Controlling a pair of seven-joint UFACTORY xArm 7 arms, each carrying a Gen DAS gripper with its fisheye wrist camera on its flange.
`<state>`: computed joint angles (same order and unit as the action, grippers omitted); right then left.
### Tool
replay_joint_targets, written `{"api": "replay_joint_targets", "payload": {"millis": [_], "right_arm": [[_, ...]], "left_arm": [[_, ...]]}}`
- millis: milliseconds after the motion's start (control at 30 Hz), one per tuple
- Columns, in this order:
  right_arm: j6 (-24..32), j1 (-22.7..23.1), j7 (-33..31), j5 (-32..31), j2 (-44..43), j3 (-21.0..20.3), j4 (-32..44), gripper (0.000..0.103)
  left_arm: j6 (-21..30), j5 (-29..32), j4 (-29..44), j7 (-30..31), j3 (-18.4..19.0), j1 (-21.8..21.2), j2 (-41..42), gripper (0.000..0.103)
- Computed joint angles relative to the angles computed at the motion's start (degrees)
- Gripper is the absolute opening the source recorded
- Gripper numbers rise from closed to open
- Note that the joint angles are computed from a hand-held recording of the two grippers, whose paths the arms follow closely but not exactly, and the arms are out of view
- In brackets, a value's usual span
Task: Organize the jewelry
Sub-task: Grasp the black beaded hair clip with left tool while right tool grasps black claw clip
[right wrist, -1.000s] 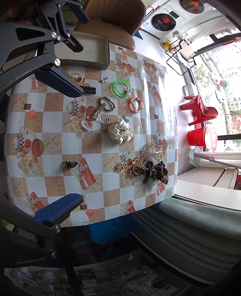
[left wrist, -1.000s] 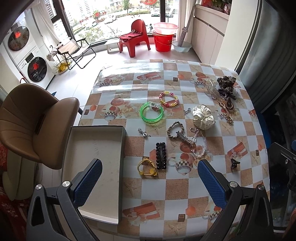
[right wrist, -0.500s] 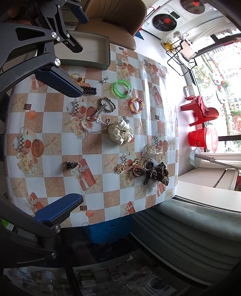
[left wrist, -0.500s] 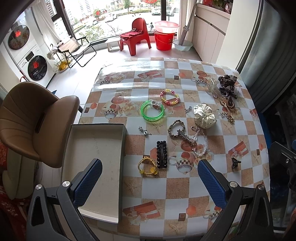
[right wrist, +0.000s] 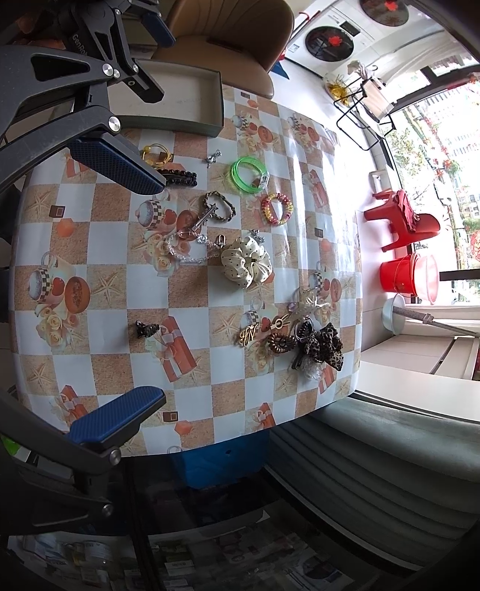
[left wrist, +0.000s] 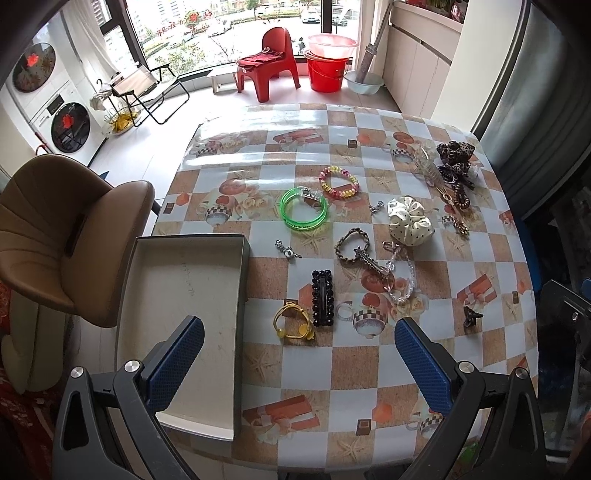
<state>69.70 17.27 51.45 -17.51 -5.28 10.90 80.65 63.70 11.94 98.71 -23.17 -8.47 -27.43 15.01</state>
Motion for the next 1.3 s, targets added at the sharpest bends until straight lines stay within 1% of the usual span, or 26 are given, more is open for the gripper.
{"api": "replay_joint_targets", "payload": {"millis": [67,233,367,533,700,967,1067,1133,1300], "right_arm": [[-0.35,-0.06,0.12,0.52,-0.47,-0.13,-1.18,0.103],[-1.02,-0.77,-0.19,2.64,-1.88,-0.67,-4.68,0.103],[-1.63,-1.44,-0.44,4.31,-3.24,-0.88,-7.91,0.103],[-3.30,-2.46,-1.05,6.84,-4.84,-1.44,-12.90,0.103],[-5.34,-3.62,-1.80,9.49,-5.49,-2.21,-17.62,0.103],[-9.97,-5.23,-4.57,11.60,-2.77,-3.51,-21.52,0.103],[-11.78,-5.72,-5.26,12.09,-0.85,-4.00,-22.11,0.103],[-12.86,-5.96,-5.69,12.15,0.76,-4.27,-22.17,0.103],[-14.84,-6.05,-6.62,11.93,4.05,-4.73,-21.83,0.103]], "left_arm": [[0.15,-1.03,-0.34,0.54,-0.10,0.40,0.13,0.103],[0.39,-1.04,-2.06,0.35,0.09,0.53,0.39,0.103],[0.29,-4.09,-3.27,1.79,-0.23,1.60,1.18,0.103],[-1.18,-4.84,-4.67,1.90,-0.17,1.66,2.41,0.103],[-3.42,-5.74,-4.16,2.82,-0.20,1.49,5.36,0.103],[-6.85,-6.19,0.98,4.06,0.56,0.60,12.96,0.103],[-7.20,-6.06,3.62,5.00,0.94,0.13,15.92,0.103],[-6.59,-6.35,5.78,5.62,1.13,-0.08,18.03,0.098],[-6.04,-6.28,9.18,6.50,1.95,-0.82,21.95,0.098]]}}
